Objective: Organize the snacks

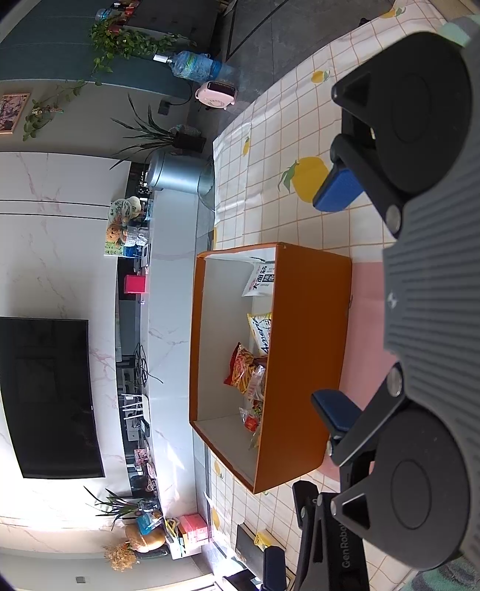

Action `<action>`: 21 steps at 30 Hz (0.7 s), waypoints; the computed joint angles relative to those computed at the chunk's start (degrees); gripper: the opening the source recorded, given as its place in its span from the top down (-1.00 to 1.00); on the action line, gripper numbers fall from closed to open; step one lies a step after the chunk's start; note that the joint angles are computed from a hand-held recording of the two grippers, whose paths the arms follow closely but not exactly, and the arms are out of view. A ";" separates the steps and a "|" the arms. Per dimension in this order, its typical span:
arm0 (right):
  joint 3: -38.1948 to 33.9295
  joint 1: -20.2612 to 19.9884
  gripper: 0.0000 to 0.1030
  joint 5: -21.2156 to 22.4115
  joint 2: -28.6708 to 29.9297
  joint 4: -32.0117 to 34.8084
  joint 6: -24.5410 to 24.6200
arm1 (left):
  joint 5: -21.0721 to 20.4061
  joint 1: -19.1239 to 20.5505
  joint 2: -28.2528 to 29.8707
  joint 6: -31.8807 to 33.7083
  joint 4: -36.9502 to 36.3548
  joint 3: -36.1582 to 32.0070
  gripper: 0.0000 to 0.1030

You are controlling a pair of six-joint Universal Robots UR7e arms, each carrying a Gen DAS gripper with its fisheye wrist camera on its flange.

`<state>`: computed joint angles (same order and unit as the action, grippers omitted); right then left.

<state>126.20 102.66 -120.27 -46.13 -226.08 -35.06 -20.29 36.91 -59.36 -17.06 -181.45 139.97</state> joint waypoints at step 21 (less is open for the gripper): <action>-0.02 -0.04 -0.92 -0.17 0.13 -0.06 -0.13 | 0.24 -0.31 -0.51 -2.06 1.70 -0.30 -0.86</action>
<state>126.18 102.62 -120.43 -46.00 -226.14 -35.19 -20.05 36.60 -59.87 -19.12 -179.75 139.67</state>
